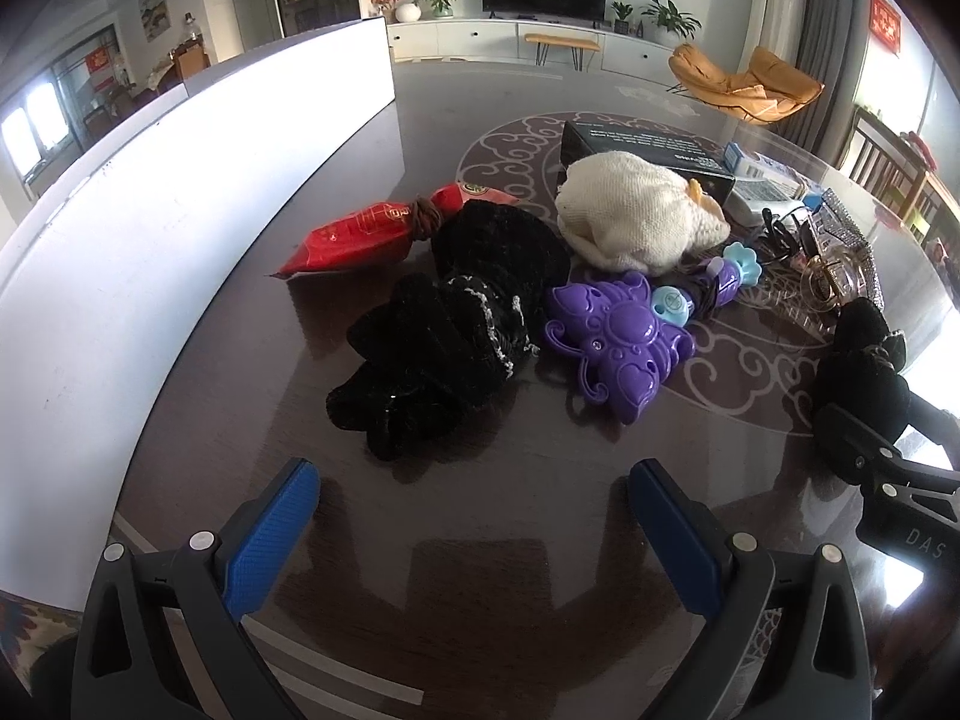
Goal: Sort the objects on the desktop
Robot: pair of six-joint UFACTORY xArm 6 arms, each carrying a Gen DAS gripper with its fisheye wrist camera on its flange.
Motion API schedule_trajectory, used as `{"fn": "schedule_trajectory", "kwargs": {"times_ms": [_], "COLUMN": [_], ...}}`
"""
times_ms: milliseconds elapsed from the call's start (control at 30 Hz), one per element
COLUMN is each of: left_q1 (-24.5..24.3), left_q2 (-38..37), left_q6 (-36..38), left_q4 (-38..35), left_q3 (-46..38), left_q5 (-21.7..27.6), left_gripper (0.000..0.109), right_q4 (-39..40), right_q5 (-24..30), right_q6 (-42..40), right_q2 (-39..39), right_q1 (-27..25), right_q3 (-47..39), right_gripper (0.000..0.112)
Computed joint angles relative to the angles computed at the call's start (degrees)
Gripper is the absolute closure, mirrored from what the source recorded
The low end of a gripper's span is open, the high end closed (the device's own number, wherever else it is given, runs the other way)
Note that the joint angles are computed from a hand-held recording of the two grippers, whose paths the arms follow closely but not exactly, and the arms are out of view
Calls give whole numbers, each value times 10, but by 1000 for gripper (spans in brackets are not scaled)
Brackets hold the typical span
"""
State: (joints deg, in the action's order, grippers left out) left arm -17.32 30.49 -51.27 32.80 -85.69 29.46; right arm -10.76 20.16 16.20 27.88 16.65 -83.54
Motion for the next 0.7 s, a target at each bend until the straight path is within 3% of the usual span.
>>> {"fn": "schedule_trajectory", "kwargs": {"times_ms": [700], "left_q1": [3], "left_q2": [0], "left_q6": [-1], "left_q4": [-9], "left_q3": [3], "left_q5": [-10], "left_gripper": [6], "right_q4": [-2], "right_q5": [-1], "right_q6": [2], "right_q2": [-1], "right_q1": [0], "right_q3": [2], "right_gripper": [9]}}
